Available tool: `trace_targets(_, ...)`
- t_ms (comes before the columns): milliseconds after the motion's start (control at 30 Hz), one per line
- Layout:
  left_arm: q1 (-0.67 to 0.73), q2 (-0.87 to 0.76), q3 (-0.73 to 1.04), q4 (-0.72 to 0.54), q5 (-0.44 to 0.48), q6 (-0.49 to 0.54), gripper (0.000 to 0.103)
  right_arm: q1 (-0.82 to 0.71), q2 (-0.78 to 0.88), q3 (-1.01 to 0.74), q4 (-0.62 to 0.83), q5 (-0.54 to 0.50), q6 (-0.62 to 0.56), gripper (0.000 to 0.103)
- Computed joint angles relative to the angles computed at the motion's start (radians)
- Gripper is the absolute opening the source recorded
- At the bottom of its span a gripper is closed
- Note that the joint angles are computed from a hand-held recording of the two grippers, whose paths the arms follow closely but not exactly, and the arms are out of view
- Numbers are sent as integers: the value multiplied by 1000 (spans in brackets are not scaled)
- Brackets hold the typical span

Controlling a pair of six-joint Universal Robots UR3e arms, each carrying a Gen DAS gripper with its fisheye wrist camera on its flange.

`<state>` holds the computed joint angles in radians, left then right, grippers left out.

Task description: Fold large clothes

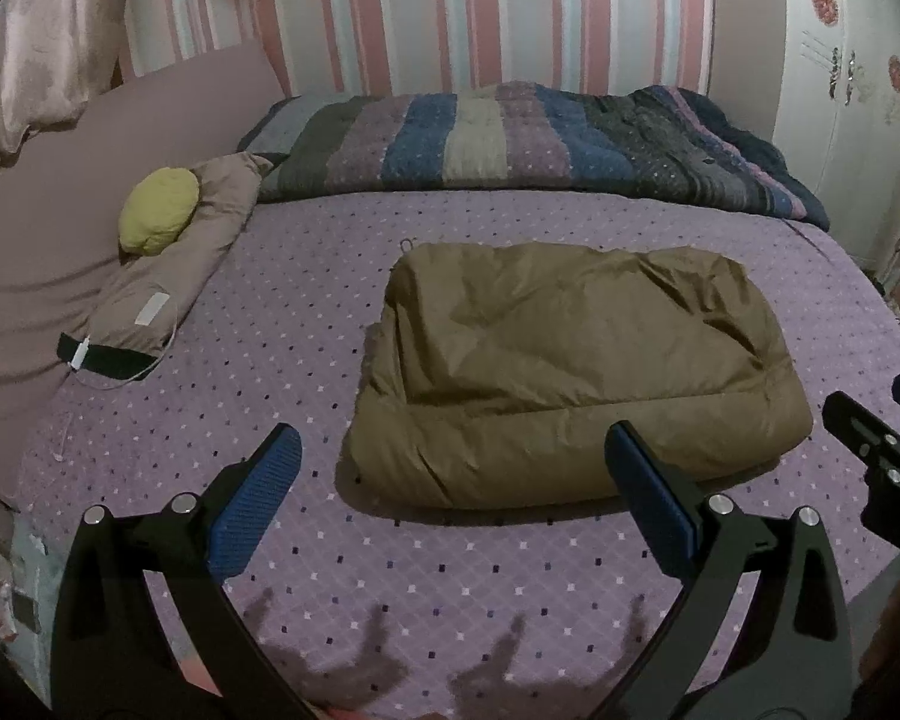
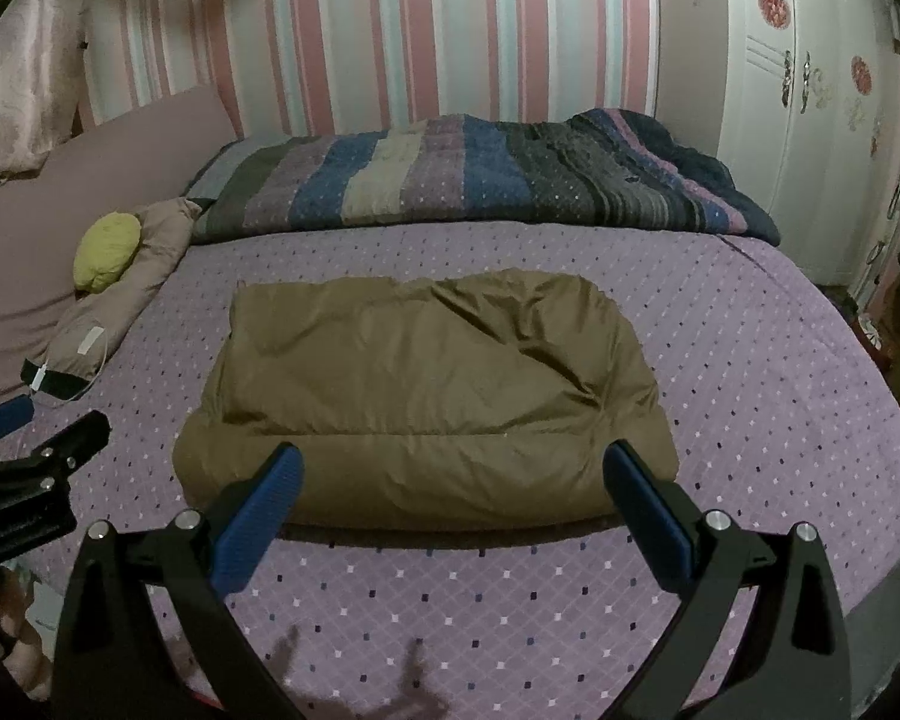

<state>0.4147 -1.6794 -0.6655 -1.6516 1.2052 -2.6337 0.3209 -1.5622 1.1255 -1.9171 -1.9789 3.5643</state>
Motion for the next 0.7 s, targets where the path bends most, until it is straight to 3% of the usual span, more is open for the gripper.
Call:
trace_targets(333,38,-2,20,-42,-48,15,100,32,15,-33,20,-44,20,100)
trace_targets(700,43,32,-42,2,-44,15,100,50,44,-62,37,-63,26,100)
